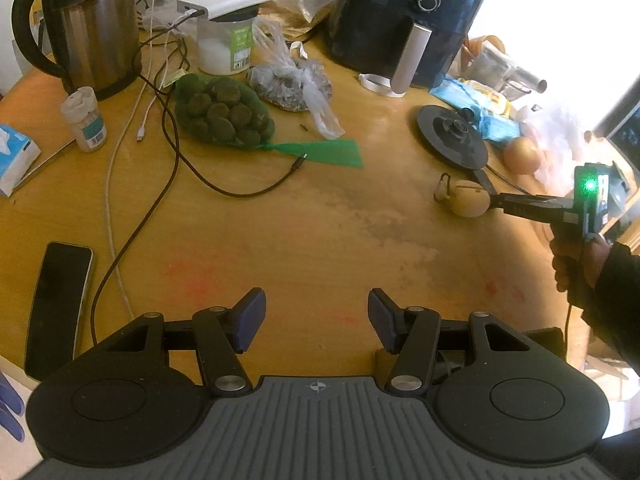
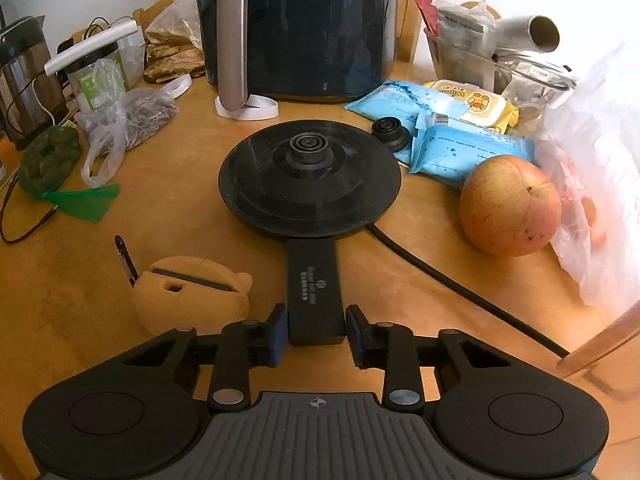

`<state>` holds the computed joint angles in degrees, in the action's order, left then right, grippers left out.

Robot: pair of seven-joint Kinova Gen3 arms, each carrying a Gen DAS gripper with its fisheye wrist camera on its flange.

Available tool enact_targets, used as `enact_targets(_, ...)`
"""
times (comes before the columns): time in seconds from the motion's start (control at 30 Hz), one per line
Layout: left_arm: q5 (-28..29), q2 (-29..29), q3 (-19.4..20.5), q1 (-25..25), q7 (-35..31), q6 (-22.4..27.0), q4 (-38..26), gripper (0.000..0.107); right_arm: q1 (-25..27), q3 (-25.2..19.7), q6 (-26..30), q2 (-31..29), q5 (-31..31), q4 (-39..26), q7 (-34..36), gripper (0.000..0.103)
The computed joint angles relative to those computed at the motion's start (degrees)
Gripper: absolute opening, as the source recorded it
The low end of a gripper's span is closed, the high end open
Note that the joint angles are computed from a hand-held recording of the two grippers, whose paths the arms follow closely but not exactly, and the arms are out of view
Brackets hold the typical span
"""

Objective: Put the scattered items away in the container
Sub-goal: 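Close the right tool on the black rectangular device and lift it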

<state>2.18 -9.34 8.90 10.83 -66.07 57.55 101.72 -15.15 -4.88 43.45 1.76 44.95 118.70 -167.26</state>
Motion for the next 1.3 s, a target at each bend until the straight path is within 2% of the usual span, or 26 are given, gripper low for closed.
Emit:
enact_targets(0.37,1.0,1.3,0.4,1.2,-1.3,-0.9,-0.7,0.056,-2.4,-3.5,4.9,-3.5,-3.8,0.9,-0.5,0.033)
enact_targets(0.77,1.9,3.0,0.7,2.6,-3.0,-1.5,-1.5,0.056,-6.1,-8.1,11.4,-6.1,-6.7,2.5,-7.4,0.033)
enact_targets(0.97,1.8,3.1,0.7,2.9,-3.1,-1.5,-1.7,0.056,-6.2,-7.7,11.0,-5.8,-6.9,2.4,-6.5,0.036)
enact_targets(1.03,1.6,2.9,0.7,3.0,-3.0,-1.5,-1.6,0.056,-6.1,-7.5,10.6,-5.6,-6.7,2.3,-5.8,0.040)
enact_targets(1.3,0.9,2.0,0.8,2.8,-1.6,-1.0,-1.2,0.056,-5.1,-5.9,8.6,-4.3,-6.0,1.9,-3.4,0.040)
